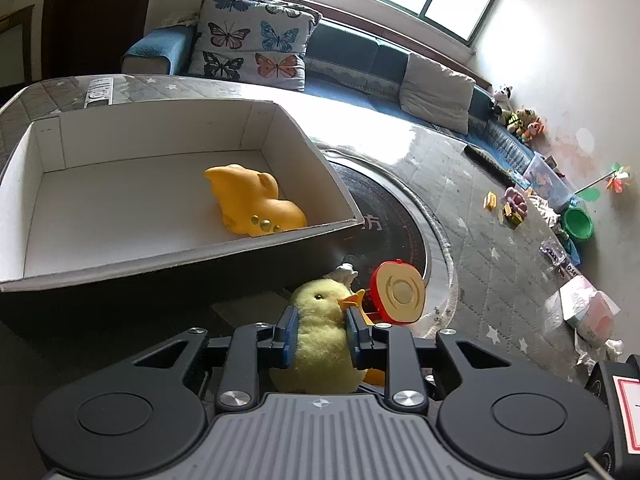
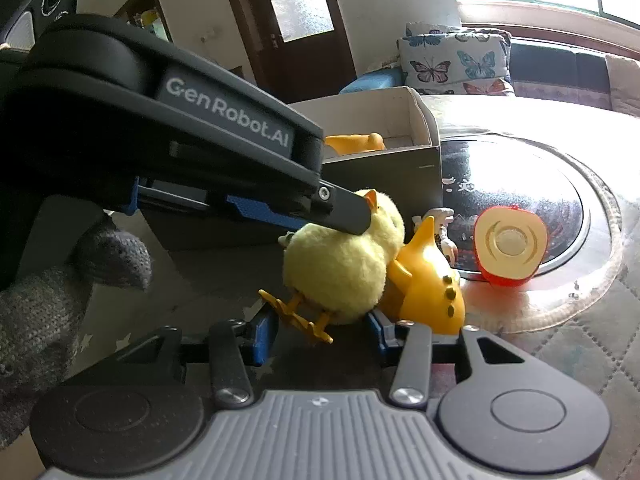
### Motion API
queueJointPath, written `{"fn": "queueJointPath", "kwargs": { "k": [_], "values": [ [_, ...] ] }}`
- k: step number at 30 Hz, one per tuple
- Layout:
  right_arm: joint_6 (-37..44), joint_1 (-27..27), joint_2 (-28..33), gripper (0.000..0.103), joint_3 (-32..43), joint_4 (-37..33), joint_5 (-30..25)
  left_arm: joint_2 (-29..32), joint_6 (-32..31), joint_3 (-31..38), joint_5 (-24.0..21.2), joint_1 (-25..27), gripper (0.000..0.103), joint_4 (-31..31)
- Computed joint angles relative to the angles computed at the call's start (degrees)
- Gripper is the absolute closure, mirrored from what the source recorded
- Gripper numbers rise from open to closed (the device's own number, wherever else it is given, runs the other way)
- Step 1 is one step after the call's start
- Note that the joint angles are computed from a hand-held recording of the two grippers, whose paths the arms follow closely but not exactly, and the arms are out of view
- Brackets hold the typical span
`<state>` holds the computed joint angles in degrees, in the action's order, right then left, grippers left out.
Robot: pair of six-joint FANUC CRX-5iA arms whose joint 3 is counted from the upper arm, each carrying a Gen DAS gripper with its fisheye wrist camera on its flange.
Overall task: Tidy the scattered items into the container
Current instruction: 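Close both grippers on the yellow plush chick, then carry the plush chick into the white box and open both grippers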
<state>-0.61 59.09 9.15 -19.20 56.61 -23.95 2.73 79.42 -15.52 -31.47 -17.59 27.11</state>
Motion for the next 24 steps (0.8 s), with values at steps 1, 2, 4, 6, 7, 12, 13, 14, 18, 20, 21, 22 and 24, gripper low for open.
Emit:
{"fn": "queueJointPath", "kwargs": {
  "k": [1,2,4,6,7,12,13,14,18,20,21,22,24],
  "values": [
    [0.1,0.0,-0.2,0.057,-0.2,0.3,0.0,-0.5,-0.1,-0.5,0.4,-0.1,0.077,0.3],
    [0.1,0.0,-0.5,0.057,-0.5,0.7,0.0,-1.0,-0.4,-1.1,0.8,-0.1,0.077,0.8],
    [-0.1,0.2,-1.0,0.057,-0.9,2.0,-0.3,-2.3,-1.3,-2.6,1.9,-0.2,0.077,2.3],
    [-0.7,0.4,-1.5,0.057,-1.4,4.2,-0.8,-3.5,-2.3,-3.9,2.9,-0.1,0.077,3.8],
    [-1.3,0.6,-1.9,0.057,-1.7,5.6,-0.9,-4.3,-2.9,-4.5,3.6,-0.2,0.077,4.6],
    [-1.5,-0.2,-2.3,0.057,-1.0,10.0,-0.5,-6.7,-4.8,-6.0,6.9,-0.1,0.077,7.3],
    [-1.1,-0.5,-2.3,0.057,-0.6,10.7,-0.3,-7.0,-5.0,-6.1,7.7,0.0,0.077,7.9],
    [-0.3,-0.8,-2.0,0.057,-0.1,11.1,0.1,-7.1,-5.2,-6.2,8.3,0.1,0.077,8.3],
    [4.7,-2.4,0.2,0.057,3.6,10.7,2.0,-7.3,-7.7,-6.5,11.1,1.0,0.077,11.7],
    [9.9,-3.1,2.2,0.057,6.7,7.7,3.0,-6.9,-8.2,-6.4,12.1,1.7,0.077,13.1],
    [12.8,-3.4,3.2,0.057,8.3,5.8,3.3,-6.6,-8.3,-6.3,12.6,2.0,0.077,13.7],
    [16.4,-3.6,4.5,0.057,10.3,3.2,3.4,-6.3,-8.5,-6.2,12.9,2.5,0.077,14.5],
    [23.8,-3.7,6.9,0.057,14.4,-2.3,3.1,-5.6,-8.8,-6.1,13.6,3.3,0.077,16.0]
  ]
}}
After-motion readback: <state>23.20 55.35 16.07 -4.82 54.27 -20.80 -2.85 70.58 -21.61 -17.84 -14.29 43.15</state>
